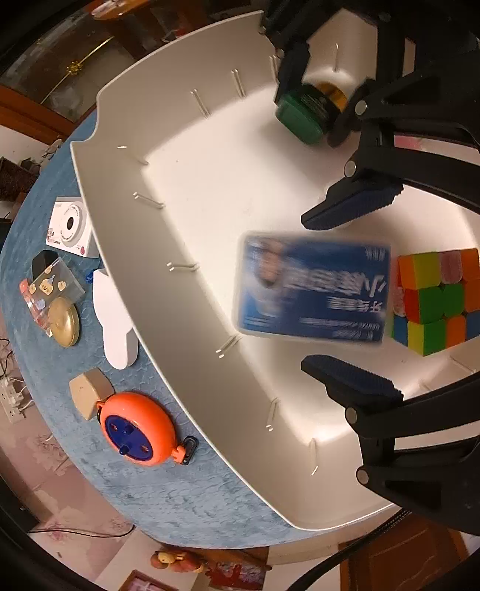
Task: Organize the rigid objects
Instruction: 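Lower floss box and green bottle into the tray and release both, then grasp the clear plastic cup with left tool while right tool grasps white box-shaped device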
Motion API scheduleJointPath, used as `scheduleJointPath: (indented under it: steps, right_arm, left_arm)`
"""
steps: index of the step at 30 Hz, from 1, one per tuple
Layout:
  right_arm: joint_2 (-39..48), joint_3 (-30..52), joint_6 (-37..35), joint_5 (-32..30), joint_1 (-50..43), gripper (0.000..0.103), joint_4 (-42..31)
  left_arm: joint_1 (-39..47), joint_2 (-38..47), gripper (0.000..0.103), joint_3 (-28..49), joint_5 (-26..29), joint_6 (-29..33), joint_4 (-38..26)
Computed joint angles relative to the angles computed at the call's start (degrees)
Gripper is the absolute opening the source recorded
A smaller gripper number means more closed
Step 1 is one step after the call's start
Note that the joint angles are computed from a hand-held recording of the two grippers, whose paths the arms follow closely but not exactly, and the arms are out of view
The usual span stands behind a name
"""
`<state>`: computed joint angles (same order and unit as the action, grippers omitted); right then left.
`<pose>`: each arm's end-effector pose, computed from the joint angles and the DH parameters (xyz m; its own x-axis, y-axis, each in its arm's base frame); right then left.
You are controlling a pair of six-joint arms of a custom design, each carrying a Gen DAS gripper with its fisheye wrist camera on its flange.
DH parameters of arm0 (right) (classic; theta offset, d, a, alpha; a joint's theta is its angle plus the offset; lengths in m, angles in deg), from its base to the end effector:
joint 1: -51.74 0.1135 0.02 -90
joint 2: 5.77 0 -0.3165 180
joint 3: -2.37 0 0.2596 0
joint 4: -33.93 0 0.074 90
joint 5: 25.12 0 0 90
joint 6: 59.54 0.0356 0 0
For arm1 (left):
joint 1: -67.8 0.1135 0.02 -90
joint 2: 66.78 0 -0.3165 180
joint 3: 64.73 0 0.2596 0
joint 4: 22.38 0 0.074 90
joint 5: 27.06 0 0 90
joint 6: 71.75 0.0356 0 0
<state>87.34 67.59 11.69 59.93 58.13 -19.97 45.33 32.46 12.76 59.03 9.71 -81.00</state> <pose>0.2802 0.0345 0.1998 -0.8917 -0.4224 -0.1627 -0.4331 0.9007 0.0349 0.3061 -0.1240 0.2217 -0.9560 0.2351 -0.1754 0.2314 0.9720 0.0416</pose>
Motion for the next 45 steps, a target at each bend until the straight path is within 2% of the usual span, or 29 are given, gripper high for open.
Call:
scheduleJointPath:
  steps: [1,4,10,19,29,45]
  right_arm:
    - [-0.7,-0.2,-0.1,0.0,0.0,0.061,0.3]
    - [-2.6,-0.5,-0.6,-0.7,0.1,0.066,0.3]
    - [-6.1,-0.6,-1.6,-1.3,0.5,0.067,-0.8]
    - [-6.5,4.7,0.0,-3.9,0.2,0.067,-4.2]
    - [-7.6,10.8,0.7,-7.0,-0.5,0.067,-7.7]
    - [-1.7,24.0,0.1,-11.9,-5.4,0.067,-11.0]
  left_arm:
    - [0.0,-0.1,0.082,0.1,-0.1,-0.3,-0.1]
    - [0.3,-0.3,0.083,0.8,0.5,-0.9,-1.2]
    - [0.9,-1.7,0.083,1.7,1.5,-0.8,-3.0]
    - [2.4,-5.9,0.083,3.5,4.1,-0.8,-4.9]
    - [3.6,-9.8,0.083,8.6,3.6,-0.6,-7.2]
    - [8.0,-8.4,0.083,16.8,2.2,-0.4,-8.3]
